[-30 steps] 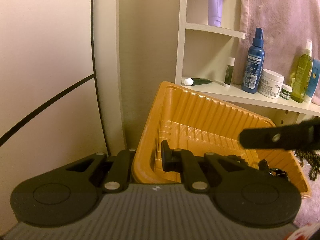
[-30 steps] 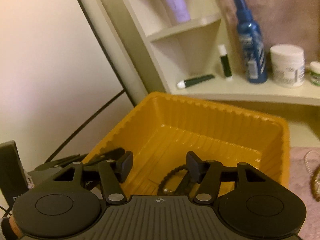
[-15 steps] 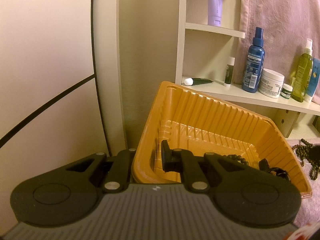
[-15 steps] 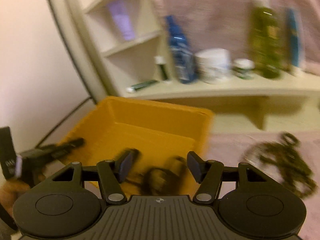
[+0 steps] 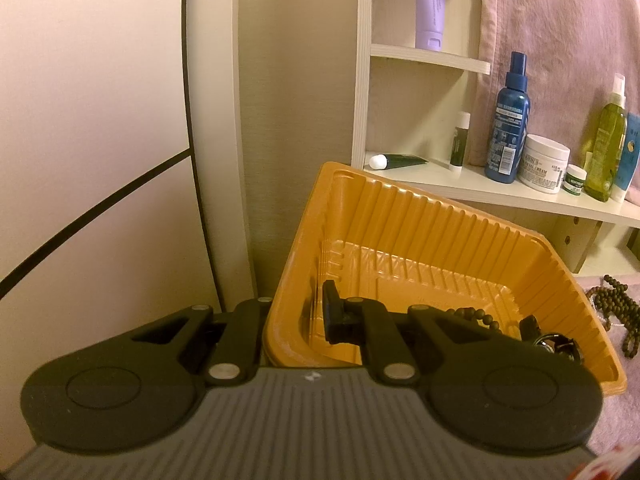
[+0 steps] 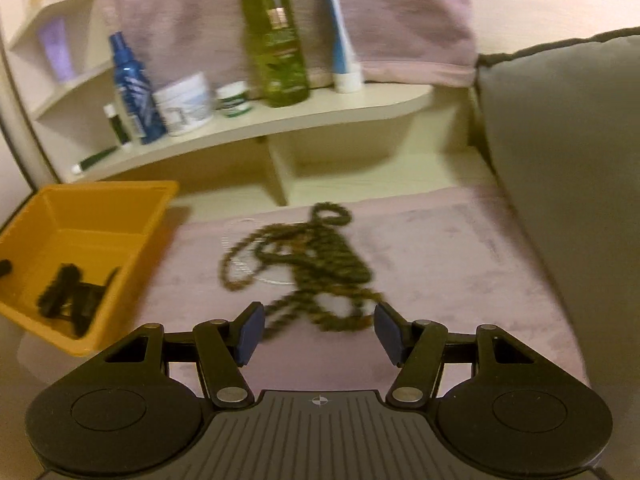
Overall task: Organize jewelry
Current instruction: 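Lower the open right gripper onto the long bead necklace pile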
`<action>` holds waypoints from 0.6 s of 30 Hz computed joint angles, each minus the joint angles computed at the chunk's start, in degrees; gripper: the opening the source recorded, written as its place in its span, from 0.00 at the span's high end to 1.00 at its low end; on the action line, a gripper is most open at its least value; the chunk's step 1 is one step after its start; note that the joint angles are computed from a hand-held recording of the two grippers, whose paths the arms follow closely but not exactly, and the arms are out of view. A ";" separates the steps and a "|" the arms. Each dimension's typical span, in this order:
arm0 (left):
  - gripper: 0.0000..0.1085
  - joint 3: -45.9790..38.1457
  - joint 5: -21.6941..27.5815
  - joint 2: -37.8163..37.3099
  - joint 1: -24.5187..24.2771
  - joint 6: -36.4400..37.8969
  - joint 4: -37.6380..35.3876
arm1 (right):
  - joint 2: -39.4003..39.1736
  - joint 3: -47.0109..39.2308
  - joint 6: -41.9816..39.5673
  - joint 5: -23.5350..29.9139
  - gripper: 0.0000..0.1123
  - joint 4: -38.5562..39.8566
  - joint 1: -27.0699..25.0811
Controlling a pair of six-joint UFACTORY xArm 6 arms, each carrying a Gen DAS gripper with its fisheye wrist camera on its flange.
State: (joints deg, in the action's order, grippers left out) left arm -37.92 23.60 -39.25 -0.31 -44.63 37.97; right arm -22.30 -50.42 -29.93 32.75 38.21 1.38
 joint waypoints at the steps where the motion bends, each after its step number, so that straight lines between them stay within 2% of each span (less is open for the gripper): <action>1: 0.90 0.03 0.02 -0.03 0.02 0.03 0.04 | 0.43 -0.25 -0.61 -0.07 0.46 -0.06 -0.27; 12: 0.90 -0.15 0.32 0.12 -0.03 0.40 0.00 | 9.18 -6.55 -4.26 -1.22 0.46 1.12 0.80; 18: 0.90 -0.21 0.39 0.11 -0.03 0.60 -0.19 | 13.40 -9.47 -3.31 -1.04 0.46 1.80 1.07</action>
